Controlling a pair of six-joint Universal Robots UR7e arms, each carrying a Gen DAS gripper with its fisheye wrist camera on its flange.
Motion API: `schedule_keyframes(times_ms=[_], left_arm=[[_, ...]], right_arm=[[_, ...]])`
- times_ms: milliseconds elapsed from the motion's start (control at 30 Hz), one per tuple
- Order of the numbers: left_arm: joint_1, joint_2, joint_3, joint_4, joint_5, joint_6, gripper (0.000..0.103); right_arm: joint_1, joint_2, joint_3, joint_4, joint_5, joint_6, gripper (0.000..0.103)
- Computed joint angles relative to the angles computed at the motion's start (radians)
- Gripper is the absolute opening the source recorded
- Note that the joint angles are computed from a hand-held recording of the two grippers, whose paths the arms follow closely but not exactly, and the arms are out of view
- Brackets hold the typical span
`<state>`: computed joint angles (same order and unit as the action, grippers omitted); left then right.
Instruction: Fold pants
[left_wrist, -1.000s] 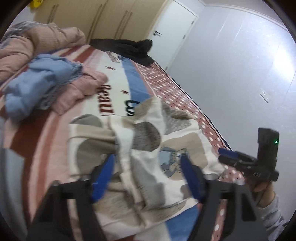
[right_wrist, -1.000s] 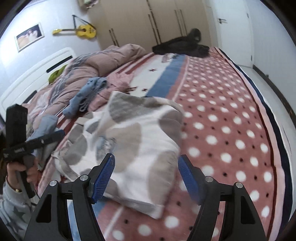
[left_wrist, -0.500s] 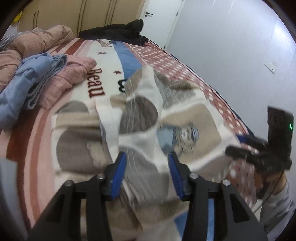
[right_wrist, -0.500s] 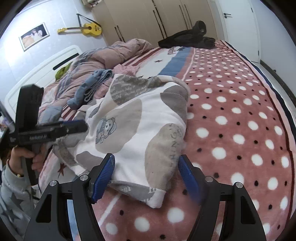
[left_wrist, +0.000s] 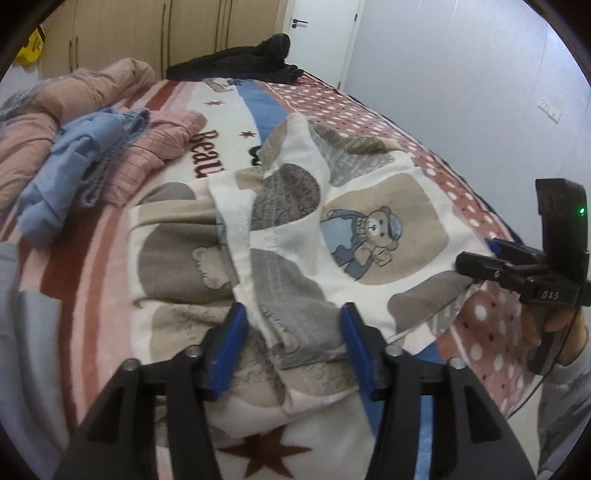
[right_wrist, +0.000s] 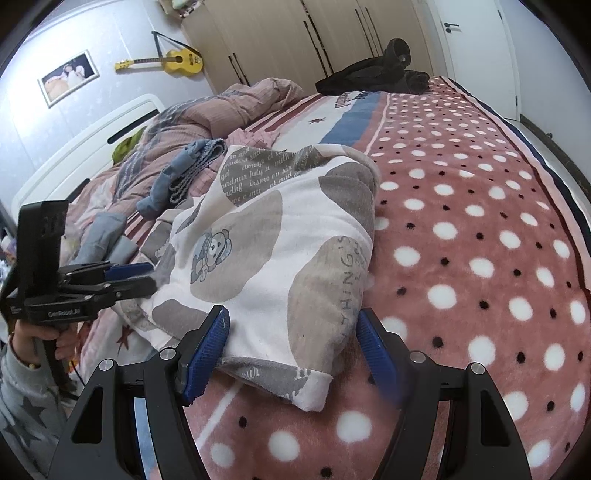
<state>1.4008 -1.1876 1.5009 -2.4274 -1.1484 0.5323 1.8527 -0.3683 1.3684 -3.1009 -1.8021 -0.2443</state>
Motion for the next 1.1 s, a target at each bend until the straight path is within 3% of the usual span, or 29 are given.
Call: schedule_keyframes(times_ms=[167, 367, 600, 633, 667, 700, 867, 1000, 1100], left_arm=[[0.002, -0.005, -0.001, 0.030, -0.029, -0.008, 0.053], [-0.009, 0.000, 0.015, 0.008, -0.008, 0.016, 0.035], [0.002, 0.035, -0.046, 0.035, -0.064, -0.045, 0.035], [0.003, 0.038, -0.049, 0.033, -0.065, -0.052, 0.032], [0.002, 0.039, -0.048, 0.029, -0.065, -0.052, 0.014], [-0.001, 0.037, -0.042, 0.022, -0.053, -0.048, 0.007], [-0.009, -0.006, 0.031, -0.054, 0.010, 0.005, 0.003], [0.008, -0.044, 0.060, -0.022, -0.007, -0.010, 0.002], [0.009, -0.055, 0.093, -0.066, 0.013, 0.010, 0.002]], right_arm=[[-0.002, 0.002, -0.002, 0.000, 0.007, 0.005, 0.067], [-0.003, 0.001, -0.002, 0.001, 0.009, 0.007, 0.067], [-0.004, 0.005, -0.009, 0.011, 0.014, 0.011, 0.067], [-0.004, 0.006, -0.011, 0.012, 0.015, 0.012, 0.067], [-0.005, 0.006, -0.010, 0.012, 0.016, 0.013, 0.067], [-0.005, 0.007, -0.012, 0.015, 0.018, 0.015, 0.067], [-0.007, 0.004, -0.007, 0.017, 0.021, 0.020, 0.067], [-0.006, 0.005, -0.009, 0.028, 0.024, 0.021, 0.067], [-0.002, 0.012, -0.021, 0.038, 0.016, 0.019, 0.067]])
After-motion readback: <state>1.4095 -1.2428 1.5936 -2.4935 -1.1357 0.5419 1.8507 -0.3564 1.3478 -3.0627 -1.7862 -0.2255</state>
